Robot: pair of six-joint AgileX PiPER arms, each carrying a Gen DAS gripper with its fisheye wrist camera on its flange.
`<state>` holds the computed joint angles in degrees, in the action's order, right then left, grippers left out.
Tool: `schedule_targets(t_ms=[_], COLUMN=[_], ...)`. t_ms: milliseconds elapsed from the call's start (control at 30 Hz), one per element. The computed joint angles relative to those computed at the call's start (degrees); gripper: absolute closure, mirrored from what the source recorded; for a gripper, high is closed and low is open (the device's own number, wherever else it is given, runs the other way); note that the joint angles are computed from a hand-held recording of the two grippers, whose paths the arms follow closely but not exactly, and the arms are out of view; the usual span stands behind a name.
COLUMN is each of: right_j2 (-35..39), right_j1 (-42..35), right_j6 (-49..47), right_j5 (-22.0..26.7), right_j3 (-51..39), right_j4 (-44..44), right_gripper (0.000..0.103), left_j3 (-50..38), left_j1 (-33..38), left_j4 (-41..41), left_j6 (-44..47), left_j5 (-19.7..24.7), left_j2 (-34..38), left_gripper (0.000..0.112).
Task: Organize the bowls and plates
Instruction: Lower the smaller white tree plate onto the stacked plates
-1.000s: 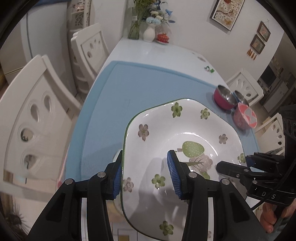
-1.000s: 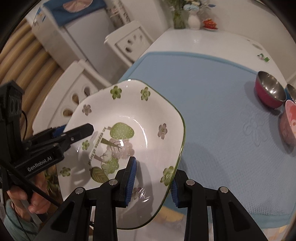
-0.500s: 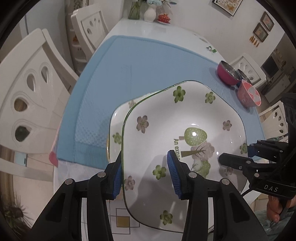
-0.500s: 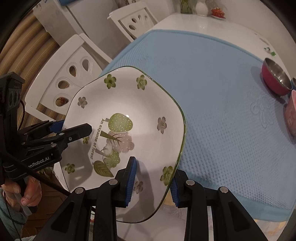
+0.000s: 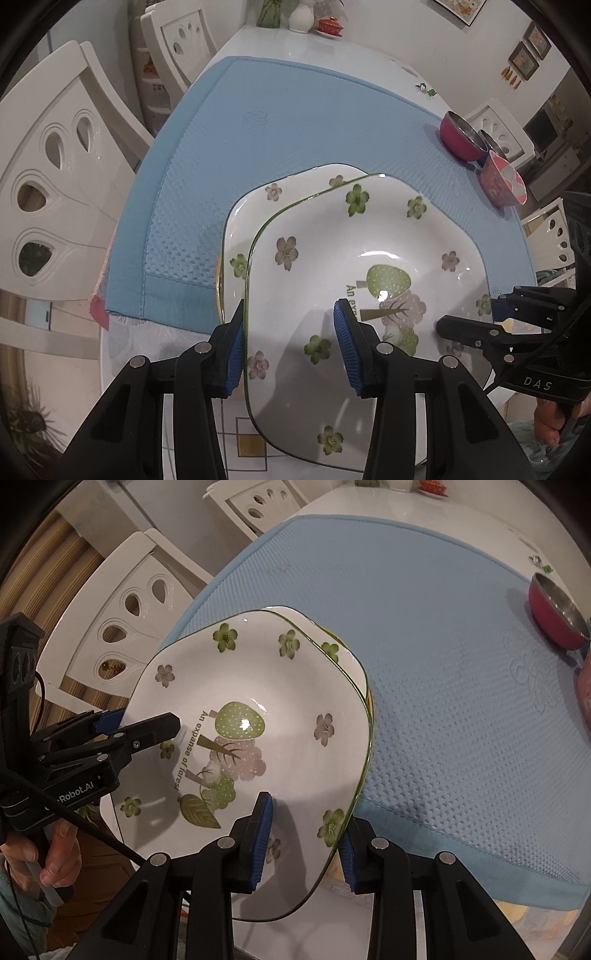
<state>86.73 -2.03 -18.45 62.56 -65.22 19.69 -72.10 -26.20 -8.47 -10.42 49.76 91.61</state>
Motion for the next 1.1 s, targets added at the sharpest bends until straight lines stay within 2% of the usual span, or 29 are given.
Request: schedule_targets(t_ms=[667, 767, 933, 1100], right_j2=[3.61, 3.42, 1.81, 1.49], right_j1=[0.47, -0.39, -2.54, -4.99], right_j6=[4.65, 4.11, 1.90, 2.80], right_j5=[0.81, 1.85, 3.60, 4.06], right_j3=[-3.04, -3.69, -4.89, -5.29], right_j4=[-1.41, -1.16, -0.76, -0.45], right_gripper=[0.071, 0.071, 0.071, 0.071], left_j3=[-4.62, -5.38, -7.11, -9.00], left_j1=[2.23, 2.05, 1.76, 4.39], left_j4=[-2.26, -1.41, 5.71, 4.62], left_j6=[2.30, 1.69, -1.38, 0.90], left_j5=[2.52, 2.68, 2.18, 3.07], left_j2=[3.72, 4.12, 3.47, 4.81], left_gripper=[0.072, 0.071, 0.070, 0.070])
